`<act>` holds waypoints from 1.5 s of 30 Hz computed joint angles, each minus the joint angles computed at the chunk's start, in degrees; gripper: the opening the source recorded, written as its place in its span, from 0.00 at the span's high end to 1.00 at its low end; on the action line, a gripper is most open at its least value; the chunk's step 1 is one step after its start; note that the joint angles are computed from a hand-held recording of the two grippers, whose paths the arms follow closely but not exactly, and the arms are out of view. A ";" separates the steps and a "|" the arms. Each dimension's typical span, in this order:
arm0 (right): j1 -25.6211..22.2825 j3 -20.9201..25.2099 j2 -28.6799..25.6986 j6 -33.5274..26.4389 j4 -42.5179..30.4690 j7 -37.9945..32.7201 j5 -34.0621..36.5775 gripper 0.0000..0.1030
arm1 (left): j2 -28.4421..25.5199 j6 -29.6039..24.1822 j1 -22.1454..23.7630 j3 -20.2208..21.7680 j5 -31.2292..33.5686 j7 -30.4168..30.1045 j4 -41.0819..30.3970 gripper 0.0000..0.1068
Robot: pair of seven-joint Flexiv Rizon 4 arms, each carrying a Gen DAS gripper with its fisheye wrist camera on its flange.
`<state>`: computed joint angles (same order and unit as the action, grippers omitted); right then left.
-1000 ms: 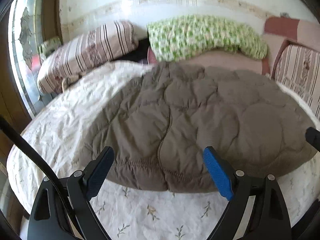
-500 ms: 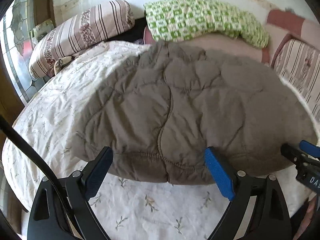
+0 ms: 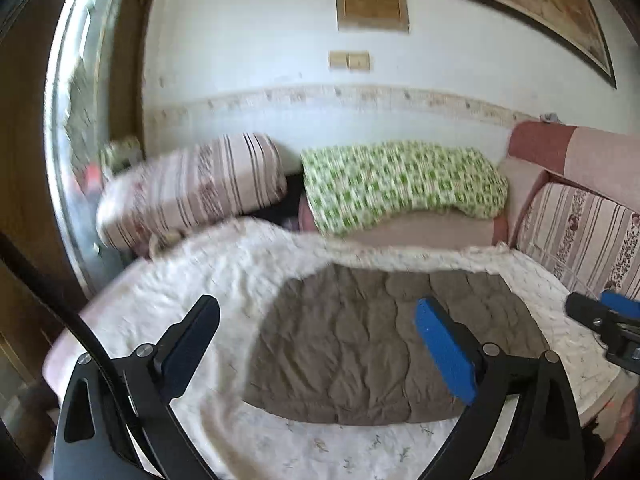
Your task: Fold large clothes
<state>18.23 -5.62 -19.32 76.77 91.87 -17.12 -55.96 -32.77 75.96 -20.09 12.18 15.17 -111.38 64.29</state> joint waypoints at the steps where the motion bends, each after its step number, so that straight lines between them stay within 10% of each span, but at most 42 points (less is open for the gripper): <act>1: 0.88 -1.27 1.55 0.32 1.25 2.65 -3.18 0.08 | 0.77 -0.79 -1.33 1.94 1.18 -1.58 0.29 0.06; 9: -0.36 0.80 13.14 -4.63 12.70 31.24 -32.26 0.00 | 9.21 -0.62 -3.82 3.98 12.11 -11.12 10.76 0.06; 14: -2.06 5.43 14.10 -11.17 14.41 32.09 -38.31 0.00 | 11.28 -2.76 -3.45 2.85 15.21 -17.92 14.95 0.06; 22: -5.12 9.10 10.27 -9.04 11.61 28.15 -35.76 0.00 | 10.10 -5.72 1.68 -5.01 9.54 -7.62 14.54 0.06; 45: 0.09 5.09 0.82 -7.77 6.76 13.51 -19.84 0.00 | 2.45 -12.13 1.94 -5.04 3.86 -0.42 9.64 0.06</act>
<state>18.32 -0.53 -18.50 69.00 98.63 -3.60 -75.81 -30.33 63.83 -18.15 7.13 19.03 -111.81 73.93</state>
